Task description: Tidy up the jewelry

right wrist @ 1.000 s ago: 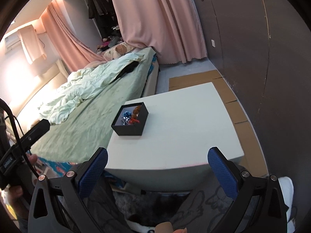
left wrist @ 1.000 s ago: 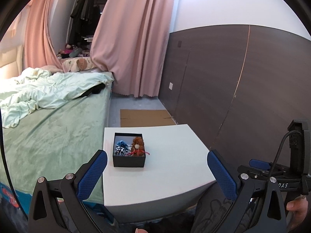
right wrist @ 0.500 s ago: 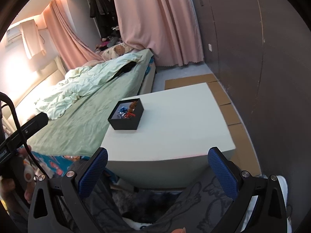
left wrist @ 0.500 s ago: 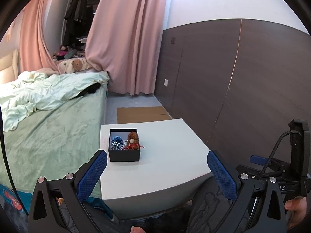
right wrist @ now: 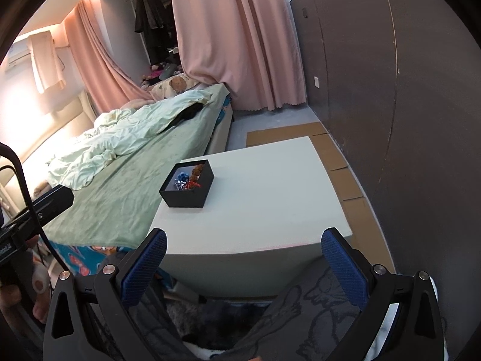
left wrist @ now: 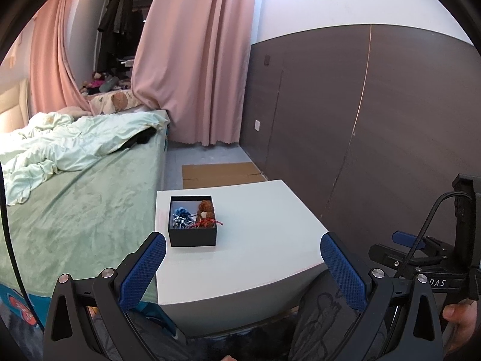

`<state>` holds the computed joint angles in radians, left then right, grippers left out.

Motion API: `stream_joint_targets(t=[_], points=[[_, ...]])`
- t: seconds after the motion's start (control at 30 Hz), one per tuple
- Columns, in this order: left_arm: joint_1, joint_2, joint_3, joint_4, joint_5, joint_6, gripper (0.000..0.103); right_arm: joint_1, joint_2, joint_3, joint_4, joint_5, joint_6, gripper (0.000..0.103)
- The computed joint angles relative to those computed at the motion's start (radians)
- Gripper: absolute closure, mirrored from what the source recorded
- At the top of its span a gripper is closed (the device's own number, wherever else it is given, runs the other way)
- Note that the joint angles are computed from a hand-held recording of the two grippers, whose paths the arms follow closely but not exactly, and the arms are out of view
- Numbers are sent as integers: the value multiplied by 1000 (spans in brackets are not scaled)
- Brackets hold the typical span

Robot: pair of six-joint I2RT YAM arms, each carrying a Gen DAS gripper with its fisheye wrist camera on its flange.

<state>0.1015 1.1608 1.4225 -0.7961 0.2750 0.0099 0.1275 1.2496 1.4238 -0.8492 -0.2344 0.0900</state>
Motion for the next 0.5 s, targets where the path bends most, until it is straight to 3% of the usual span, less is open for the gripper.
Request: stream_joint_targets(t=[0.5], points=[[23,-17,-19,0,11,-1,0,-10,-12,-9,5,-12,4,0]])
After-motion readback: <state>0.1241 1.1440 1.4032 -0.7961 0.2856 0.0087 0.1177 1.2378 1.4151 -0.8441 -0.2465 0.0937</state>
